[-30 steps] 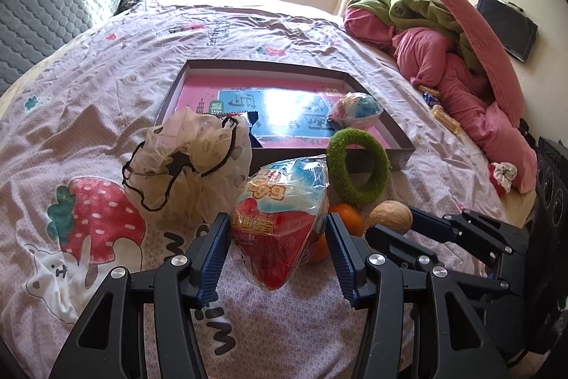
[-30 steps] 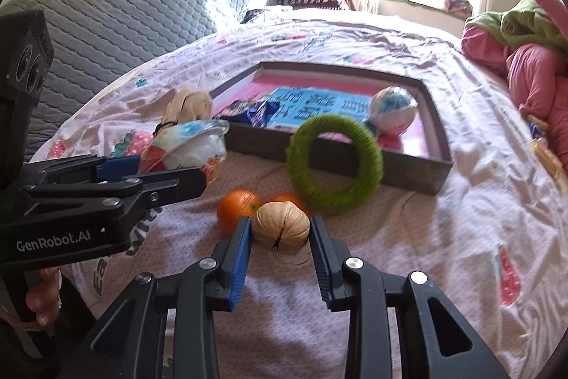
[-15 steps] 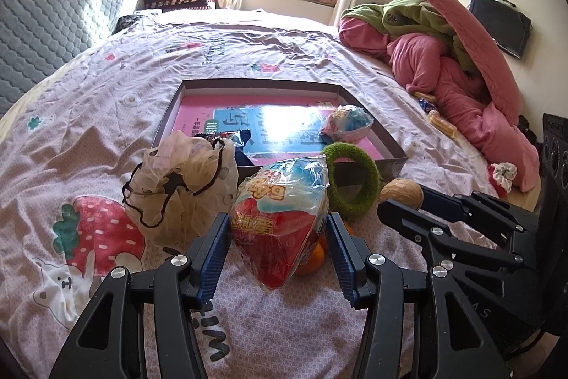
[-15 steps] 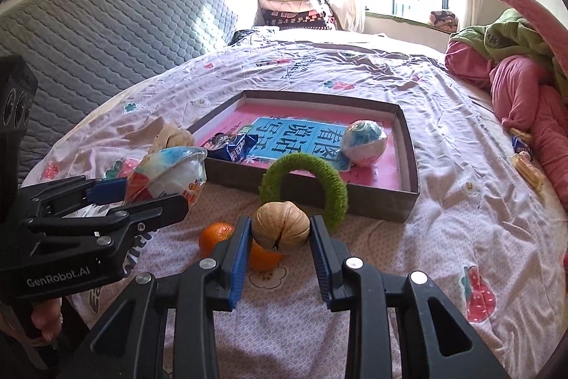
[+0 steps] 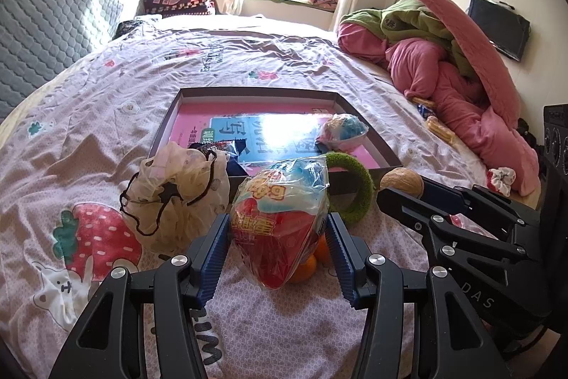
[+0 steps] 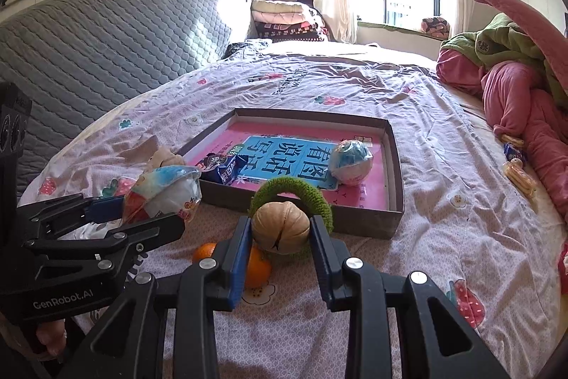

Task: Organize objects
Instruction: 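Lift the candy bag and walnut and carry them toward the tray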

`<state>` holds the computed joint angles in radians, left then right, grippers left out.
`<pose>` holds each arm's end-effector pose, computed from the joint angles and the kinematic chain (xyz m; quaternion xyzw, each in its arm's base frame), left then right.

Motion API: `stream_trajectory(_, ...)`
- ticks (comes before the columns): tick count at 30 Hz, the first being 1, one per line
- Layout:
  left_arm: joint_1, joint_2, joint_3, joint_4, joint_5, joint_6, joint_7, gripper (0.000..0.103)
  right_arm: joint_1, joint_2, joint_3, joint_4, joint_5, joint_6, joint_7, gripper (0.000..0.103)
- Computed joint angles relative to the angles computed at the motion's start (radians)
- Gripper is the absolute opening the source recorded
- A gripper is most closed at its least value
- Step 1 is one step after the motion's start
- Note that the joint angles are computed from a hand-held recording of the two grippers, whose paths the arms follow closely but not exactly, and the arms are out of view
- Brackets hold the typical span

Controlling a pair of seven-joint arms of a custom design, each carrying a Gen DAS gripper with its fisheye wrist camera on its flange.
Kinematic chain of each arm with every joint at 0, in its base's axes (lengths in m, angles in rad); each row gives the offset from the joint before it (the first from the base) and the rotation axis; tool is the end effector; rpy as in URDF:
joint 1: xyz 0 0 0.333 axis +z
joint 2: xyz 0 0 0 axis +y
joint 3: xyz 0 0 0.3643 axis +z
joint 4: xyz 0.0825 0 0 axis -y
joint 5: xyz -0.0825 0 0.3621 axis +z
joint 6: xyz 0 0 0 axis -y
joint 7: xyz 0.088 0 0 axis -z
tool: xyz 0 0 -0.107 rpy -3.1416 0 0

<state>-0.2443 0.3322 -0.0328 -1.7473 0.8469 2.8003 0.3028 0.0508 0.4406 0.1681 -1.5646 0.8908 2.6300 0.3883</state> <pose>0.6474 -0.2176 0.5104 -0.7301 0.5427 -0.3196 0.2651 0.7139 0.1148 0.5084 -0.8146 0.3785 -0.1562 0.4107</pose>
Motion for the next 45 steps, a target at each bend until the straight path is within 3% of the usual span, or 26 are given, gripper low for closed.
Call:
stream_trajectory(13,-0.013,0.007,0.012,0.028,0.039,-0.010,-0.039,0.055,-0.003,0.003,0.009,0.017,0.029,0.001,-0.004,0.033)
stream_trajectory(45,-0.007,0.044,0.040,0.136,0.159,-0.062,-0.154,0.055,0.002,0.064,0.052,0.136,0.079,0.104,-0.009,0.033)
